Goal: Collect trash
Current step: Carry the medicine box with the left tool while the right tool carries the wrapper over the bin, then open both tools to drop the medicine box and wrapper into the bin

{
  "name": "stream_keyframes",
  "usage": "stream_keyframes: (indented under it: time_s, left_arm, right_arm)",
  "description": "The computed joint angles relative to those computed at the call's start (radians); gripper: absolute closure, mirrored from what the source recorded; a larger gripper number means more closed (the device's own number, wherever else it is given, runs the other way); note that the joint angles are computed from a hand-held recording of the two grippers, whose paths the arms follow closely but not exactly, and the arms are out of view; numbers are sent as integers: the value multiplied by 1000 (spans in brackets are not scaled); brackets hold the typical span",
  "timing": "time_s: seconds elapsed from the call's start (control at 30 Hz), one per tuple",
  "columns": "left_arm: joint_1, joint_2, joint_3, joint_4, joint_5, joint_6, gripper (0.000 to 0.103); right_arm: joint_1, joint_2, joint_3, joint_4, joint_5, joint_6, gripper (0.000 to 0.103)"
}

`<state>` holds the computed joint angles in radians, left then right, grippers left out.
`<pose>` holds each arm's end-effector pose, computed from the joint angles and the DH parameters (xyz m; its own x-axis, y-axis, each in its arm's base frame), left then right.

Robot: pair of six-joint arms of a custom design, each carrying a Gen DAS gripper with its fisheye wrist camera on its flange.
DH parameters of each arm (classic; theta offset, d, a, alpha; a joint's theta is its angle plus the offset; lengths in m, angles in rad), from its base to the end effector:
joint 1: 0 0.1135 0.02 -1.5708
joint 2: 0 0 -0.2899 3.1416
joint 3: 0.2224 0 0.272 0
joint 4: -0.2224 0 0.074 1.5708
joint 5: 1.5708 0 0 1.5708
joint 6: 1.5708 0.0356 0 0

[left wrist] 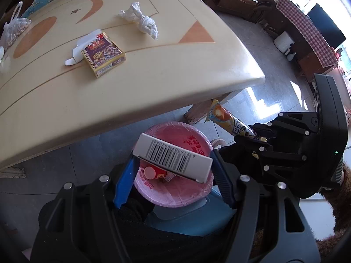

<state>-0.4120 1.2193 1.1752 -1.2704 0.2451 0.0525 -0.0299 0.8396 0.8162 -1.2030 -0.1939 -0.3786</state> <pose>0.1939 -0.0942 0.3289 -0.8618 0.4322 -0.2655 0.4908 0.8428 -0.2211 0.1300 0.0030 0.2805 -0.8610 -0.3371 -0.3808 -0.3809 0.9236 0.0437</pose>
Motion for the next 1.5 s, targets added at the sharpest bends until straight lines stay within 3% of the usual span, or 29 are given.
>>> stream_keyframes:
  time_s: [0.23, 0.47, 0.7, 0.93, 1.2, 1.5]
  left_arm:
    - [-24, -18, -175, 86, 7, 11, 38]
    - [-15, 61, -319, 194, 54, 26, 38]
    - [-31, 173, -401, 314, 60, -7, 38]
    - [-34, 358, -411, 410, 31, -31, 38]
    - [-24, 541, -384, 456, 27, -63, 38]
    - [-52, 598, -368, 454, 0, -87, 38]
  right_arm:
    - [48, -40, -130, 36, 11, 50, 86]
    - [69, -10, -263, 129, 5, 87, 86]
    - [48, 146, -373, 307, -17, 100, 86]
    - [36, 377, -431, 532, -24, 103, 86]
    - [51, 604, -445, 704, -34, 118, 86]
    - [66, 651, -444, 741, -51, 142, 80]
